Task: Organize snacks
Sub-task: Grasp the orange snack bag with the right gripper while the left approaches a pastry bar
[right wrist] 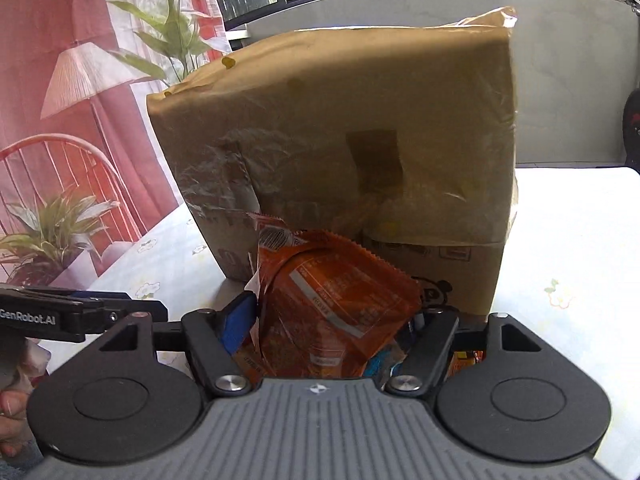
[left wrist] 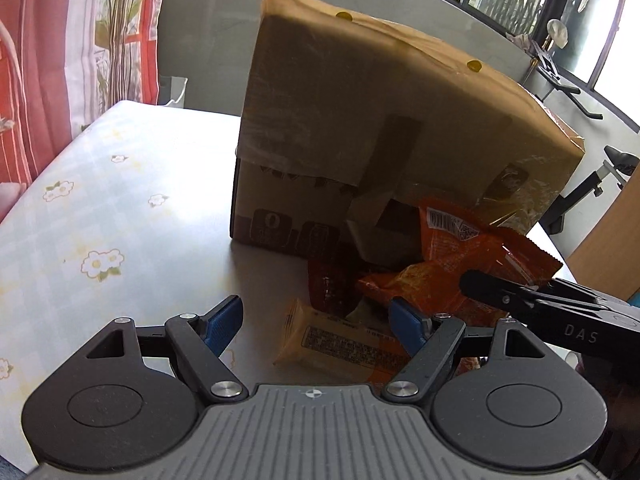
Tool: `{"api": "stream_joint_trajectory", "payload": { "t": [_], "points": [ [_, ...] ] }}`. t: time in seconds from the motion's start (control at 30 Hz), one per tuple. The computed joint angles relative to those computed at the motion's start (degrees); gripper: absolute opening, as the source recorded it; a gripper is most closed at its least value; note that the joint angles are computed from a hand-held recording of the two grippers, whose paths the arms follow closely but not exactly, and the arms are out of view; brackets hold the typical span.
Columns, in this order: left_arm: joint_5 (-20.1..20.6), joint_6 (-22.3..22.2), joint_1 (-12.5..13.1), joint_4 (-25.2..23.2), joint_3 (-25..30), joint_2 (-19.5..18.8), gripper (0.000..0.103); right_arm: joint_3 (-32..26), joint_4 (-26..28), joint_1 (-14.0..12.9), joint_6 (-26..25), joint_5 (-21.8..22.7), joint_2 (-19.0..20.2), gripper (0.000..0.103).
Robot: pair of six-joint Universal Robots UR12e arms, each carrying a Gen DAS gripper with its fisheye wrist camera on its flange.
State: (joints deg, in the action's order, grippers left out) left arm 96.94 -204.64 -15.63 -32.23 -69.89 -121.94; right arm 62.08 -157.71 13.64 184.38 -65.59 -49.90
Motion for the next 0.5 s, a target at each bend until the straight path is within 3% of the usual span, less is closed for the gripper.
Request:
{"api": "stream_joint_trajectory", "payload": {
  "t": [0.13, 0.23, 0.5],
  "points": [
    [0.68, 0.07, -0.31, -2.53, 0.89, -0.42, 0.082, 2.71, -2.91, -0.45, 1.40, 0.17, -1.51, 0.048],
    [0.07, -0.44, -0.47, -4.94, 1.81, -0.85, 0.082, 4.42, -4.95, -0.47, 2.03, -1.39, -2.43, 0.047],
    [-8.03, -4.43, 0.40, -12.58, 4.02, -1.89, 0.082, 5.88, -6.66, -0.74, 1.87, -1.70, -3.10, 0.046]
  ]
}}
